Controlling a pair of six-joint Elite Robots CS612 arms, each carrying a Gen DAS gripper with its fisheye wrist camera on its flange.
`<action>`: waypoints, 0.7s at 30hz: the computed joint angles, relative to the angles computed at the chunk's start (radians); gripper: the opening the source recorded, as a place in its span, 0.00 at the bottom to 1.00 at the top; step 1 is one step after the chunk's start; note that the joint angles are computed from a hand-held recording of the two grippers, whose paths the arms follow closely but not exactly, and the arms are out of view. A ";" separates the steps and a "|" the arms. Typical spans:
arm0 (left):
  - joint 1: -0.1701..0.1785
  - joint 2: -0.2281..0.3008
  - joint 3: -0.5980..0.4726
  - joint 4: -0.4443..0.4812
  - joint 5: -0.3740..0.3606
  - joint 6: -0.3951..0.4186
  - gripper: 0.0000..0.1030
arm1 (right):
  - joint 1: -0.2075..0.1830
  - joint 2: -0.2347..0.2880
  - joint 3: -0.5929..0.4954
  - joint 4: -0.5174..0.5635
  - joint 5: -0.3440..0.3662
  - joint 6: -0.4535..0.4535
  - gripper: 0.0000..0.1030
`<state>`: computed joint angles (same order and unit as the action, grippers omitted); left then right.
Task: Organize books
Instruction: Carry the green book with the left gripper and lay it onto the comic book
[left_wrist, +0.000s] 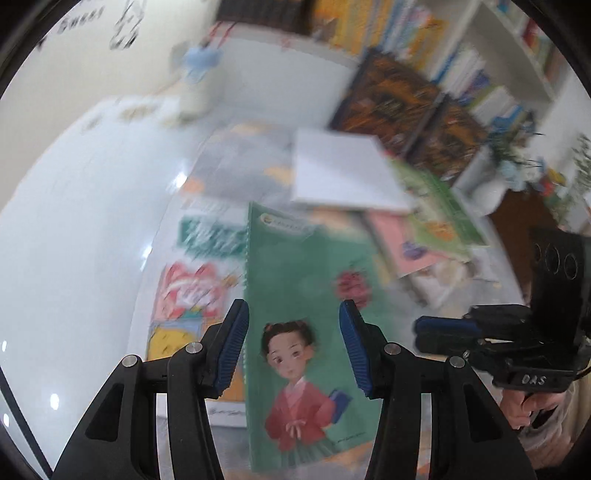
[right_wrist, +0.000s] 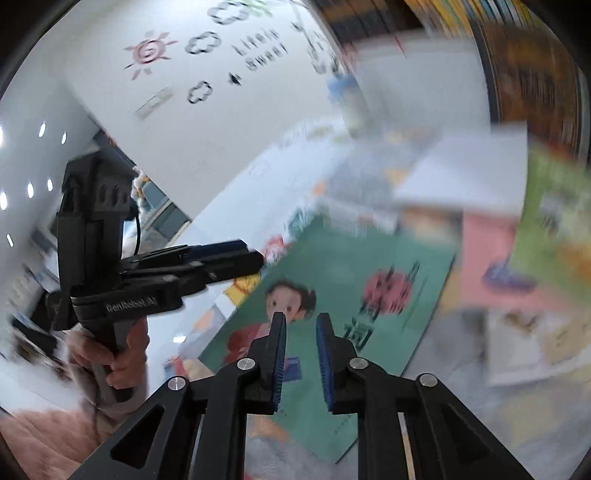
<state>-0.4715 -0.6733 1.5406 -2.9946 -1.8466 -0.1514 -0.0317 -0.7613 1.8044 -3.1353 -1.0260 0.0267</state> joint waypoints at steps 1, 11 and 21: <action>0.001 0.004 -0.002 0.018 0.013 -0.005 0.46 | 0.000 0.005 -0.001 0.013 -0.027 -0.003 0.15; 0.009 0.031 -0.020 0.092 -0.013 -0.001 0.48 | -0.038 0.024 0.007 0.129 -0.012 0.063 0.24; -0.004 0.044 -0.056 0.098 0.056 0.034 0.48 | -0.053 0.052 -0.027 0.109 0.098 0.102 0.28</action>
